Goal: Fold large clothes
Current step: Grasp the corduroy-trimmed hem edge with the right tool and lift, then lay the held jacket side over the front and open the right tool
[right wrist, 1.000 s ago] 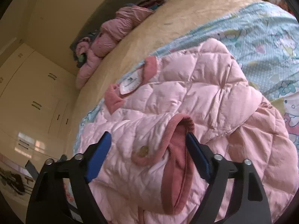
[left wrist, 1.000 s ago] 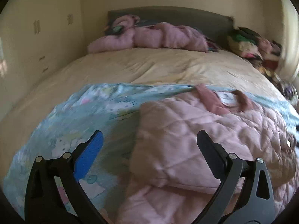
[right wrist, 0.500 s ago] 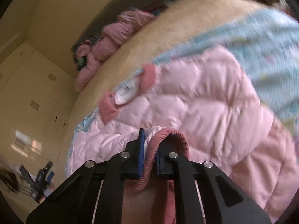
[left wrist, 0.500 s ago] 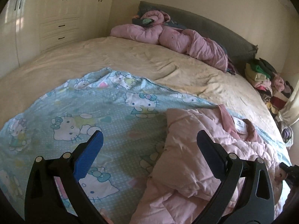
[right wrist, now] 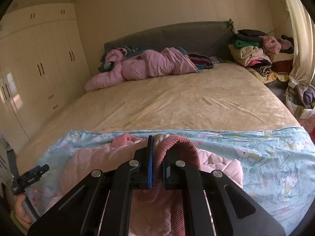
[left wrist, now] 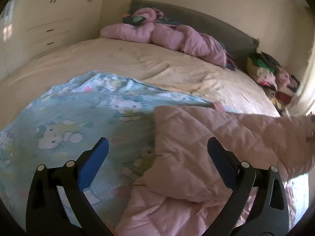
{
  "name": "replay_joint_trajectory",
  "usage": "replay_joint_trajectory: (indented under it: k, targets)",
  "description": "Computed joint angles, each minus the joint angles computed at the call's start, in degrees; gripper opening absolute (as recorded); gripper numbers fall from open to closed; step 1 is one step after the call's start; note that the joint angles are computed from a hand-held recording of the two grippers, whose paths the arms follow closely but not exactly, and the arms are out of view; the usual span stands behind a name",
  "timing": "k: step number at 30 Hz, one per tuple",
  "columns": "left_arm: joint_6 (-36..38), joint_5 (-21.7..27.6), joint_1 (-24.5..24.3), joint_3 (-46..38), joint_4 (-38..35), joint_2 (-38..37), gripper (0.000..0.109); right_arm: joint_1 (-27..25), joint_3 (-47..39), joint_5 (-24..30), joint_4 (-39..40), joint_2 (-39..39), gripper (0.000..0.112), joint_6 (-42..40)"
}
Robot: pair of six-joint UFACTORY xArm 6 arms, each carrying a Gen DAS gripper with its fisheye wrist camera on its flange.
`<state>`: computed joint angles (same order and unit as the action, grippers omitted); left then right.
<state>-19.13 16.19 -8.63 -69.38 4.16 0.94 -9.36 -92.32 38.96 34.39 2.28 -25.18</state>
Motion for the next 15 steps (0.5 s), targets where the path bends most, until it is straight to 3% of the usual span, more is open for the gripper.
replay_joint_trajectory:
  k: [7, 13, 15]
  targets:
    - [0.9, 0.5, -3.2, -1.6, 5.4, 2.1, 0.094, -0.4, 2.0, -1.8, -0.9, 1.4, 0.006, 2.5]
    - [6.3, 0.9, -4.1, -2.7, 0.4, 3.8, 0.094, -1.2, 3.1, -1.6, -2.1, 3.2, 0.006, 5.3]
    - [10.1, 1.5, -4.2, -3.2, -4.5, 4.4, 0.094, -1.2, 4.3, -2.1, -2.4, 2.9, 0.006, 5.8]
